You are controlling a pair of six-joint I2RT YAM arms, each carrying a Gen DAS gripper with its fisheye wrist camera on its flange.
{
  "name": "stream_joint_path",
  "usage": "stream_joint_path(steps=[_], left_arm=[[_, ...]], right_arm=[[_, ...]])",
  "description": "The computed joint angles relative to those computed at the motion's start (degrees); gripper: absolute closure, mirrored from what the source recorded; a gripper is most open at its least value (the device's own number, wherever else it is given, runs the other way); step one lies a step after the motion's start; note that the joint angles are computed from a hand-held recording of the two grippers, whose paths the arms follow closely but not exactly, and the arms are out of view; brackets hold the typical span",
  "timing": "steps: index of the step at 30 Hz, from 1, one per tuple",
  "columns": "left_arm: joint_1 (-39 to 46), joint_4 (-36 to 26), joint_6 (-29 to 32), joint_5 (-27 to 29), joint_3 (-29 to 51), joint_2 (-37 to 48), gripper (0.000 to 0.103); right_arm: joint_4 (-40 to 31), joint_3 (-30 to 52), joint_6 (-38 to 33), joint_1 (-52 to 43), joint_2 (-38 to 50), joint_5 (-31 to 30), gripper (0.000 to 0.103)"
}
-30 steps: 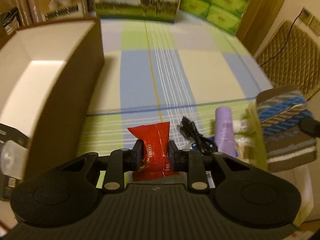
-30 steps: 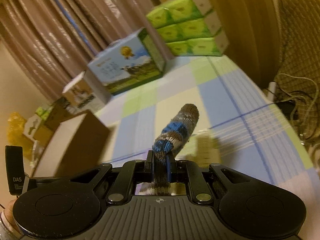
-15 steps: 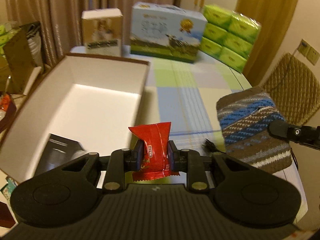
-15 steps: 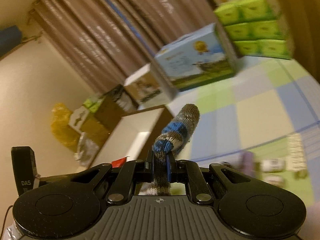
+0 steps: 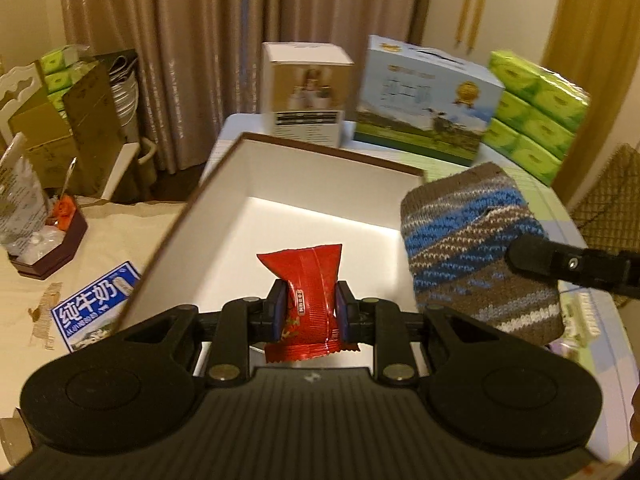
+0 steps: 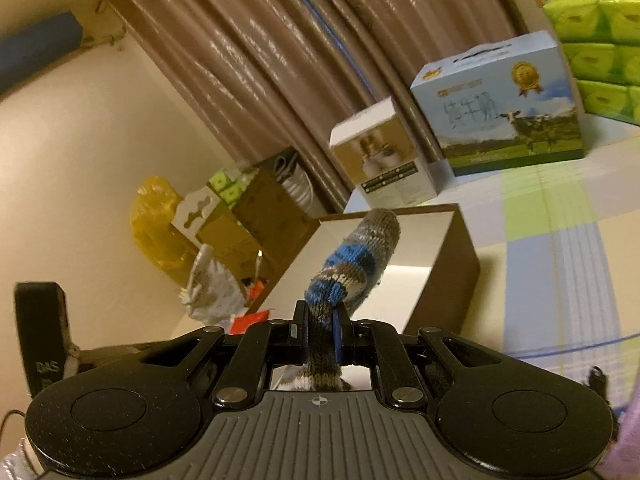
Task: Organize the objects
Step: 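Carry the sock into the shoebox with the right tool while the left tool drops the red packet inside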
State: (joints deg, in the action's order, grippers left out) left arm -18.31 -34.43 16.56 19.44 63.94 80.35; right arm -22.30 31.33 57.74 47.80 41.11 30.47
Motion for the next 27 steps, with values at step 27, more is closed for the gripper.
stream_joint_path(steps=[27], left_arm=[[-2.06,1.02,3.05,-0.25,15.84,25.61,0.082]], right_arm=[[12.79,5.79,-14.7,-14.08,35.17,-6.69,0.083]])
